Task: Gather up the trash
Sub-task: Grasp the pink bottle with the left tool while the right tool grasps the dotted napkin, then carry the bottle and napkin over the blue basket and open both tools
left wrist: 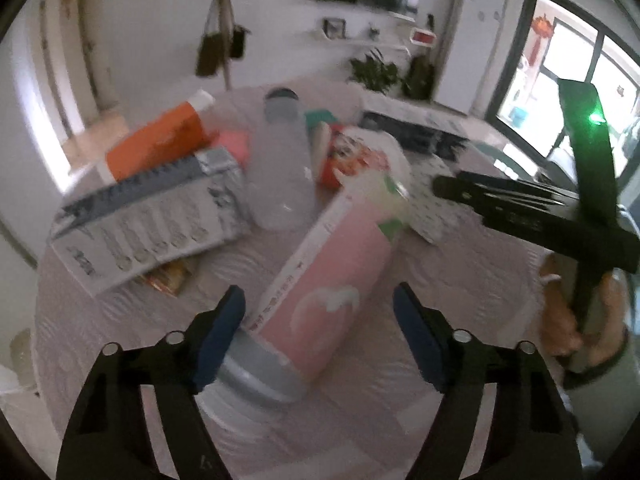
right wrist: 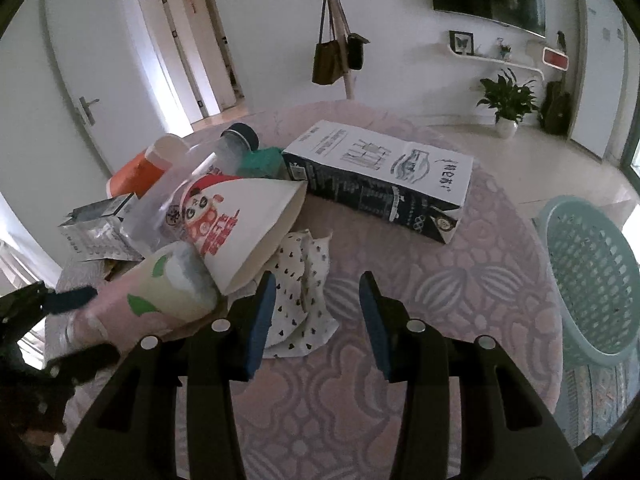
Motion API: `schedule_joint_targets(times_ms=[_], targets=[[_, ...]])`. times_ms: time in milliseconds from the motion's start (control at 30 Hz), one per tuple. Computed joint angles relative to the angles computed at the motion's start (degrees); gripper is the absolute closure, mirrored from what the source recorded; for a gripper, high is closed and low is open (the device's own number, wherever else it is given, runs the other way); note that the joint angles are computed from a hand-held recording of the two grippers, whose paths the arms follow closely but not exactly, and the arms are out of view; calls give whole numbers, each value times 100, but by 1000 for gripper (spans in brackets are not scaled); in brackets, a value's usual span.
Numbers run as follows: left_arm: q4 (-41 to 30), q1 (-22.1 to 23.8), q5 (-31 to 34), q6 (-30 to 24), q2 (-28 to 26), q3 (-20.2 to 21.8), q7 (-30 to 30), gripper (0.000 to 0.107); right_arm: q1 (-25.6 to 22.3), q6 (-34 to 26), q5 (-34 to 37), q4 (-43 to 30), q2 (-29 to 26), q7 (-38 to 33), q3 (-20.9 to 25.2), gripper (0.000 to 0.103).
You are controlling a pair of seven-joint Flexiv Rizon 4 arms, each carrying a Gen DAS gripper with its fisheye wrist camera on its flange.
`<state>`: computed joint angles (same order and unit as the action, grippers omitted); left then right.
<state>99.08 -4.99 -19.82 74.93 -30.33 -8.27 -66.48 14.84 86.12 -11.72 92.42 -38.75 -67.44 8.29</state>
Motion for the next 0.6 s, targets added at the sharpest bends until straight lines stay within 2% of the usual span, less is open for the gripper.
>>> schedule_joint_targets(times_ms=[100,267,400,500,600], targets=[[-119,-94,97,-375,14,57,9,36,38,-86,-41,-18,2,-23,-34,63],[-663,-555,719,-721,-297,615,-586,44,-44,-262,-30,-111,-40,-192,120,63],[-761,-399,640,-749,-418,399,-608,51,-207,-516,103,-283,-115,-441,380,64],[-708,-371,603,-615,-455,320,-634,56,-134,-624,150,-330,-123,-526,324,68],[-460,-250,433,-354,-369,120,-579,59,69,-615,69,-263,-80,-481,89,79]])
